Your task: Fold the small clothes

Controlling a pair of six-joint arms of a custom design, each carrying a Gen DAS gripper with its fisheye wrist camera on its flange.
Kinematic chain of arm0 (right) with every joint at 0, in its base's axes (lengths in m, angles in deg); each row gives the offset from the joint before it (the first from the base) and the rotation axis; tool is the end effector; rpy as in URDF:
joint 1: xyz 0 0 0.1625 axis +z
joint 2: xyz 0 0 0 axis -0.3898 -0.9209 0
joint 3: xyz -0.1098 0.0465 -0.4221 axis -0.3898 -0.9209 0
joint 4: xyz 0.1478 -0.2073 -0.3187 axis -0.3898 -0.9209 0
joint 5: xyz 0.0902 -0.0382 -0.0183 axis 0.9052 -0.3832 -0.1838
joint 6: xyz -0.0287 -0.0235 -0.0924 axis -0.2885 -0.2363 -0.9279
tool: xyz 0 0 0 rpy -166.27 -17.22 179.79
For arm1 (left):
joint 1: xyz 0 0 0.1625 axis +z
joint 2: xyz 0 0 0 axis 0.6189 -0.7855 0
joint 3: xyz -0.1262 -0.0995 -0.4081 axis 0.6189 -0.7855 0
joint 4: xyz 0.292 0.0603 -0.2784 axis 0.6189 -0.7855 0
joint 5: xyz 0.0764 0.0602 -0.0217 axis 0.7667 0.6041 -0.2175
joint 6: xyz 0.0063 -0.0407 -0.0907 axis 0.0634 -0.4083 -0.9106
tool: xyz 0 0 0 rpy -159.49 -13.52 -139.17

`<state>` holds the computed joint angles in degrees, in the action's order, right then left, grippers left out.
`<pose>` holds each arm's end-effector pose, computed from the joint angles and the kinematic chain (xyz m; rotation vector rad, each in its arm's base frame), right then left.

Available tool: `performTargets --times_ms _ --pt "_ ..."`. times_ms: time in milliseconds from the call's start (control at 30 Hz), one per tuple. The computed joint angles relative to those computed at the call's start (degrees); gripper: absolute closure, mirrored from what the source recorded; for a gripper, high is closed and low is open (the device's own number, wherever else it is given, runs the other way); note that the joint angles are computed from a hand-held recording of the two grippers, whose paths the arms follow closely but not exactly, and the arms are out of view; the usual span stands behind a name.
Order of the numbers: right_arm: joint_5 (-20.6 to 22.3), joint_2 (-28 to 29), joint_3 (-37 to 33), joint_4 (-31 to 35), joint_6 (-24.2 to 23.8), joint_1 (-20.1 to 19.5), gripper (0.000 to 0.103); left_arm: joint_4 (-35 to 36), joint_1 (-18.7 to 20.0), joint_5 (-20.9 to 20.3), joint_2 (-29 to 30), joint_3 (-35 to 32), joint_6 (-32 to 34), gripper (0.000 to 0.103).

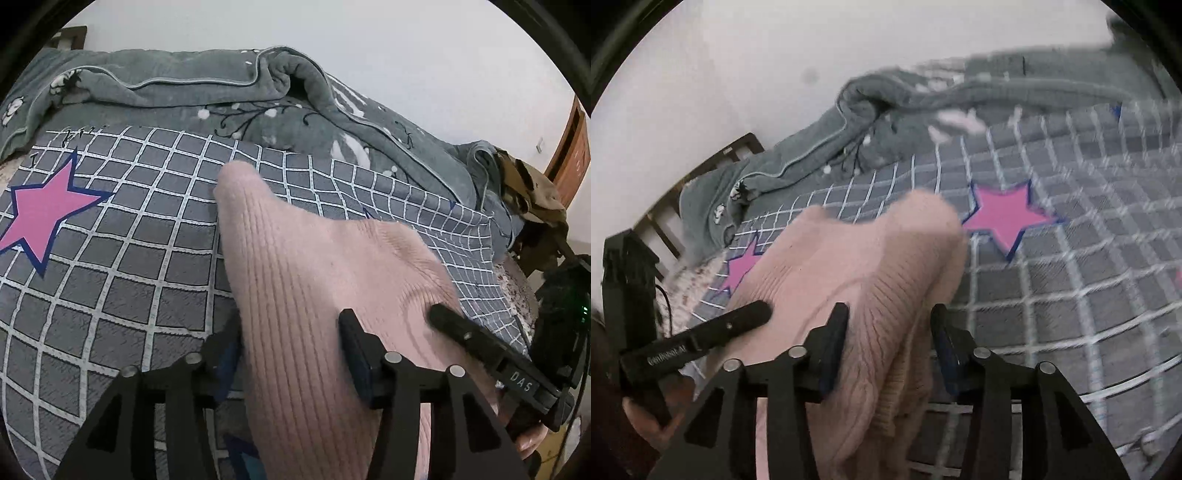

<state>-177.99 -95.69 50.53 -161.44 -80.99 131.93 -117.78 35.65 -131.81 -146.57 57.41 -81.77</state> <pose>0.2992 -0.5507 -0.0711 0.6406 -2.6524 0.9339 0.0334 -0.5285 0.3159 0.2644 2.5687 -0.9769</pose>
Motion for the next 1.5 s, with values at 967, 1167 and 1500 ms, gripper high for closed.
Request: performTargets --times_ms 967,1167,1500 --pt "2.37 -0.16 5.45 -14.69 -6.73 1.92 0.071 -3.94 -1.53 -1.35 -1.65 2.55 2.22 0.040" --pt "-9.16 2.97 0.45 -7.29 -10.58 3.94 0.072 -3.07 -1.96 2.63 0.43 2.21 1.45 0.038" --pt "-0.57 -0.39 5.36 -12.09 -7.41 2.00 0.072 -6.48 -3.30 4.63 0.37 3.28 3.75 0.038"
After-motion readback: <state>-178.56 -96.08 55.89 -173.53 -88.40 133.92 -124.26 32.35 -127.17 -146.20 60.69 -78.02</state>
